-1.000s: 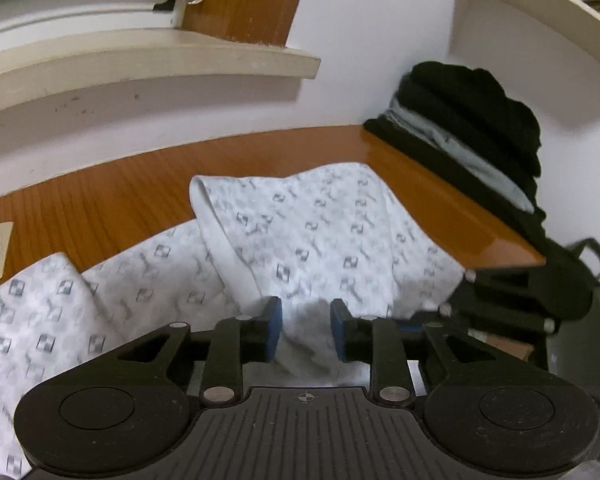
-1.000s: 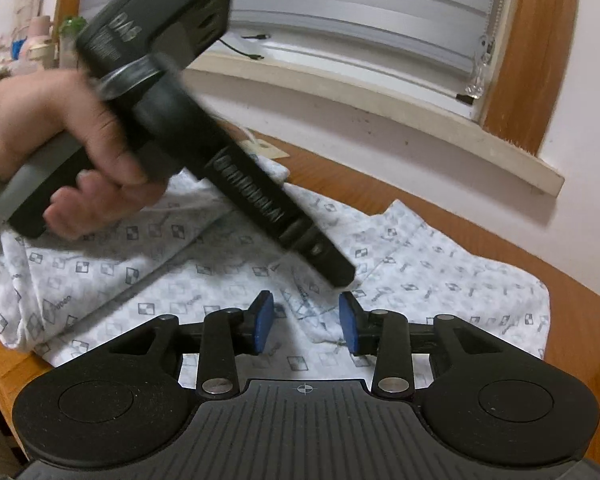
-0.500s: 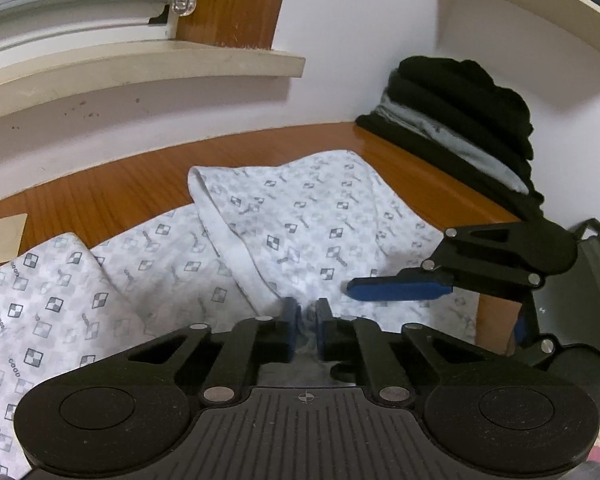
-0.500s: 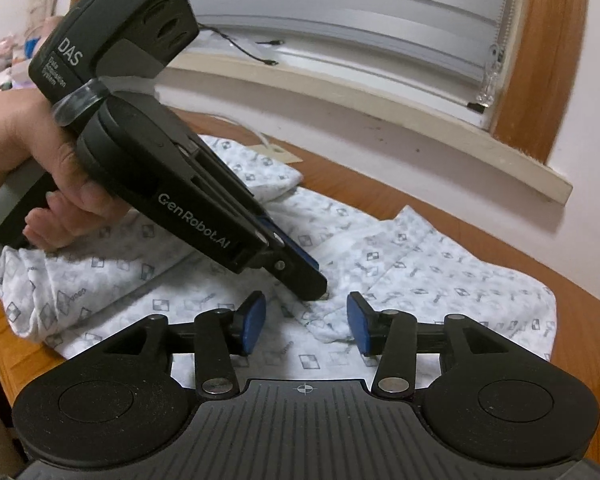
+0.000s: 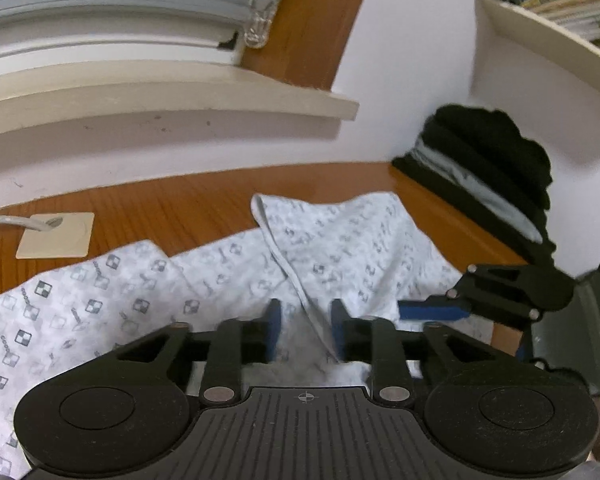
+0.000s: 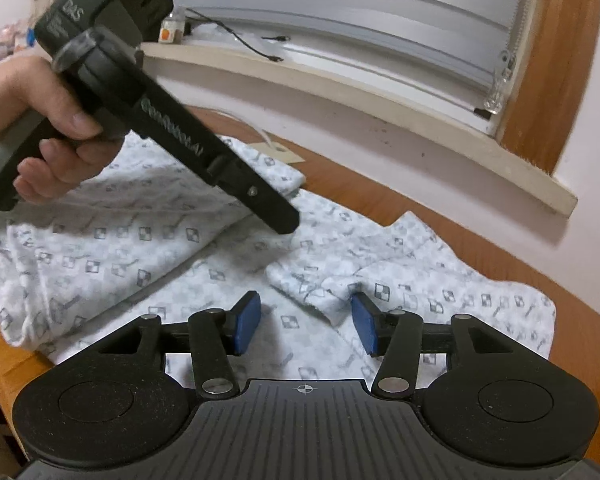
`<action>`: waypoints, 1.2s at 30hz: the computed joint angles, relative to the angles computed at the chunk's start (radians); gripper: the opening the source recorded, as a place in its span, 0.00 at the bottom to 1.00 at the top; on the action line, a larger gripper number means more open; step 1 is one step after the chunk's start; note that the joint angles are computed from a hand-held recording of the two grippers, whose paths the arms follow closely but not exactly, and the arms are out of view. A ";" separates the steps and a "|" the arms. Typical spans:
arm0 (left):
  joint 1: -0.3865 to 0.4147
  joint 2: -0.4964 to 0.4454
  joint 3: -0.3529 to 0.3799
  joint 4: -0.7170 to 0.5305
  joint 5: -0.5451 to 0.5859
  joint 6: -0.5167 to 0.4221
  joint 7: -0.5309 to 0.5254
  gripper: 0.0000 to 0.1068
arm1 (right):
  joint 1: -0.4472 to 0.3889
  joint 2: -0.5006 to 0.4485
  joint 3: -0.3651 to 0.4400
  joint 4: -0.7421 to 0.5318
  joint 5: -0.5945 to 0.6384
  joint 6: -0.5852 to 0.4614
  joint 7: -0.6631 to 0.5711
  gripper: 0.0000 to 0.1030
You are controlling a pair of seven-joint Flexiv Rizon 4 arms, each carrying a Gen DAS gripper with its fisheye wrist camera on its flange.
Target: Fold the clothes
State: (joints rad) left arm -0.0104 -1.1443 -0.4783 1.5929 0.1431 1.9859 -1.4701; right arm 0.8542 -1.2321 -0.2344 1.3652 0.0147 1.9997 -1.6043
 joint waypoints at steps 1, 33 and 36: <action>0.007 -0.005 -0.010 -0.004 0.003 0.002 -0.002 0.39 | 0.006 -0.002 -0.011 -0.009 0.004 -0.016 0.001 0.48; 0.216 -0.333 -0.512 -0.177 -0.005 -0.186 -0.041 0.78 | -0.031 -0.010 0.025 -0.023 0.177 0.177 -0.042 0.09; 0.226 -0.417 -0.613 -0.214 -0.025 -0.218 -0.003 0.80 | -0.036 -0.007 0.045 -0.012 0.198 0.206 -0.071 0.09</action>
